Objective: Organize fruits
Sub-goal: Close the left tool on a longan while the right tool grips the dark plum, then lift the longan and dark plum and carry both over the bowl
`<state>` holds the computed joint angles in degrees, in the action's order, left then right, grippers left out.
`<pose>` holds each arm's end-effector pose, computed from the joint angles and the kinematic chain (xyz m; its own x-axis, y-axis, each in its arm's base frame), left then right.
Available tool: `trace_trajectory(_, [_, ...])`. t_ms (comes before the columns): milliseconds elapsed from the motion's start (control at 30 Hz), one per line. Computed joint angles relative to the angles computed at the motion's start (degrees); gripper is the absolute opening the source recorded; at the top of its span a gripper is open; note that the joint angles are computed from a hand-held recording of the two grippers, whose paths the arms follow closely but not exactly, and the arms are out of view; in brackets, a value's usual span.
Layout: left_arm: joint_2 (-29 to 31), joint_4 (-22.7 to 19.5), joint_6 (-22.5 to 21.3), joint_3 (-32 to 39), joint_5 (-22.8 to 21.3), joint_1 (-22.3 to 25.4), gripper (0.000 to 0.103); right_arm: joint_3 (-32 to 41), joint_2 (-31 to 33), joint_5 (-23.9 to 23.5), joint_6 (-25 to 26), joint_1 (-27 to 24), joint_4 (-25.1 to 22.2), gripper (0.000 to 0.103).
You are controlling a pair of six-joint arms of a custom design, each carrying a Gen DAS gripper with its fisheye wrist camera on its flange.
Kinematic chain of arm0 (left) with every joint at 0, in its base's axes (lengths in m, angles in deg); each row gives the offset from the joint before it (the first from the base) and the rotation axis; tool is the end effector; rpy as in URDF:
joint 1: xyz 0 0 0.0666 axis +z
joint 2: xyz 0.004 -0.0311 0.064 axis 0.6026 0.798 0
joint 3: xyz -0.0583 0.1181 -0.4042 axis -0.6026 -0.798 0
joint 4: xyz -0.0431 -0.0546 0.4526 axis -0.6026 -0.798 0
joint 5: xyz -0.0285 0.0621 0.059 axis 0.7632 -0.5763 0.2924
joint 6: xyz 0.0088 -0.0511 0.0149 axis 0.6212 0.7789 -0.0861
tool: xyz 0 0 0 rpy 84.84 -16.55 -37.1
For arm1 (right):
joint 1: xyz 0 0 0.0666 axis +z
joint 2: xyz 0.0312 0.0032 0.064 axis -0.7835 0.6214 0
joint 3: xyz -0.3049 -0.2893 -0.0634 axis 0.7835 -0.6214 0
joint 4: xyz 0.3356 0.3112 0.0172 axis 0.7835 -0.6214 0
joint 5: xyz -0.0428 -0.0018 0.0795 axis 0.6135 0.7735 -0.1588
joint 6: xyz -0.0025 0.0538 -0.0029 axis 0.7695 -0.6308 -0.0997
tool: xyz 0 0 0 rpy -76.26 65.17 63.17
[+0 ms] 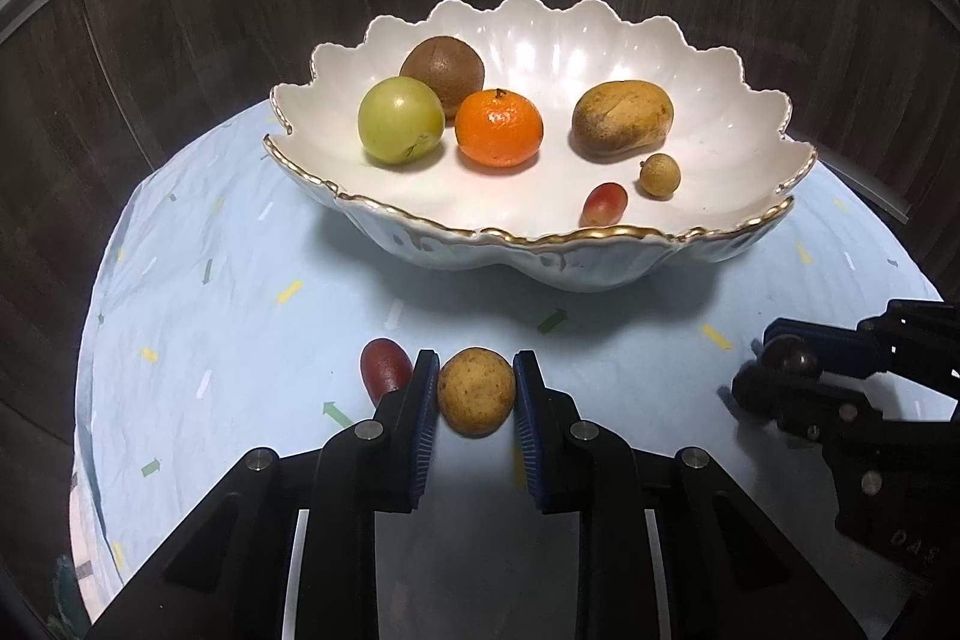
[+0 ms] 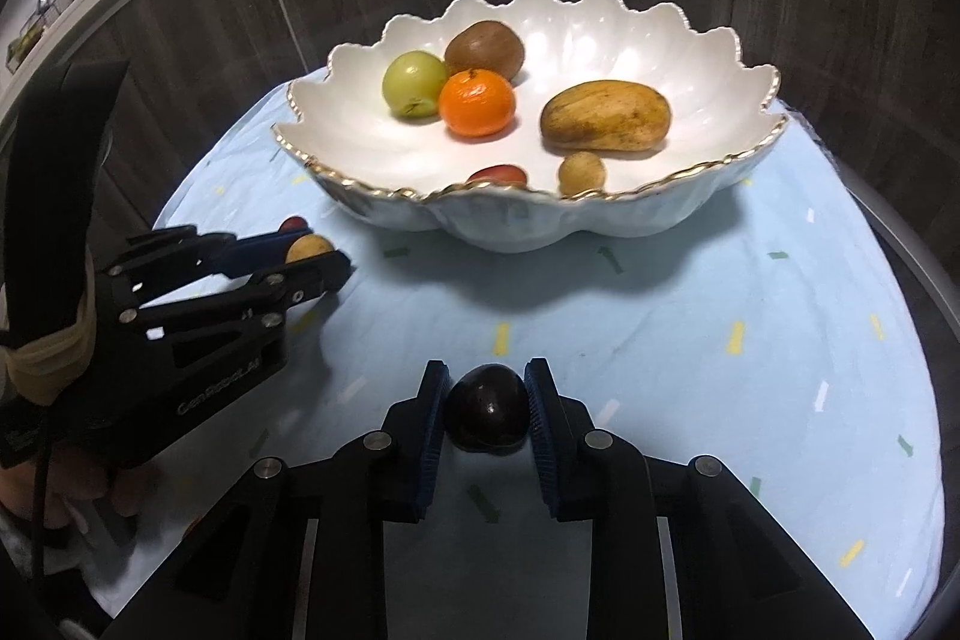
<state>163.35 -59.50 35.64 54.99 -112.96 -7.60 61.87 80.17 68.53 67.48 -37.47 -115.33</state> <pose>0.3672 -0.3399 0.3182 -0.7710 0.0315 -0.6361 0.0029 0.9989 0.0459 0.3746 0.1036 0.3177 -0.6842 -0.3592 -0.6348 -0.5318 0.8413 0.0972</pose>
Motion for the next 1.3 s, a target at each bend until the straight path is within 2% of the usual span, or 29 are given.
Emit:
trace_trajectory(267, [-1.8,-2.1,1.8,0.6,-2.1,-1.5,0.025,0.0,-2.5,-0.3,-0.4,-0.5,0.0,0.027])
trace_trajectory(733, [-3.8,-8.6,7.1,3.5,-6.4,-3.8,0.025,0.8,-6.3,-0.8,-1.0,-1.0,0.5,0.027])
trace_trajectory(1000, [-3.5,-9.9,7.4,5.9,-8.2,-4.6,0.025,2.2,-6.4,-1.0,-1.9,-2.4,1.1,0.027])
trace_trajectory(1300, [-2.3,-9.5,6.2,7.9,-8.6,-4.0,0.025,4.3,-4.7,-0.2,-2.5,-4.0,2.0,0.027])
